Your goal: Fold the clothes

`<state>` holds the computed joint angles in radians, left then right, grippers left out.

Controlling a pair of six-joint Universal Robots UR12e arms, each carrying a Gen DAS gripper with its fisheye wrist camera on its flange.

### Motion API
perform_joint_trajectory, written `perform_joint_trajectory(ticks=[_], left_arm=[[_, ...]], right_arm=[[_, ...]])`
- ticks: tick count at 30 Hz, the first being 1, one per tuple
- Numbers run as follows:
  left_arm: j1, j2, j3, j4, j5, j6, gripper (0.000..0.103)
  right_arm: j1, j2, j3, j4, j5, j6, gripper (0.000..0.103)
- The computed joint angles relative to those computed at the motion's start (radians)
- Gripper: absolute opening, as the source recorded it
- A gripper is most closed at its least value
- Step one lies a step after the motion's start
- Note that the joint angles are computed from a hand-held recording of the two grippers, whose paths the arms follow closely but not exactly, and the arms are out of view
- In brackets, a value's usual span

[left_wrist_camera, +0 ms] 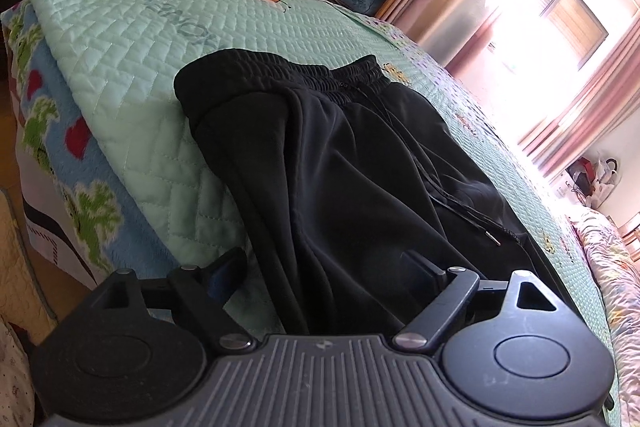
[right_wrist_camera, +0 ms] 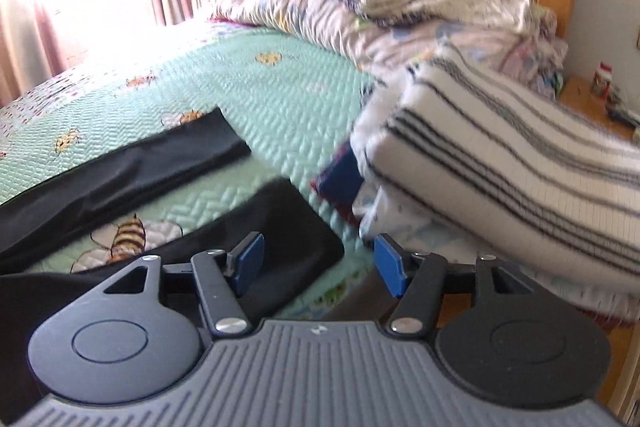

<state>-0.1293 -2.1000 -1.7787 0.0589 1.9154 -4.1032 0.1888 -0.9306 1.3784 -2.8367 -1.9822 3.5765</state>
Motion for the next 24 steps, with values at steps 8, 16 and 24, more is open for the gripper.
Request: perform_joint_trajectory(ticks=[8, 16, 24], left_arm=[[0.001, 0.0, 0.0, -0.008, 0.003, -0.006, 0.087], [-0.004, -0.002, 0.015, -0.056, 0.019, -0.006, 0.088], [-0.013, -0.012, 0.041, -0.106, 0.045, 0.014, 0.095]], right_arm=[[-0.063, 0.07, -0.091, -0.072, 0.311, -0.266, 0.079], [-0.1, 0.198, -0.365, 0.327, 0.622, -0.834, 0.079], [-0.065, 0.342, -0.665, 0.741, 0.608, -1.318, 0.076]])
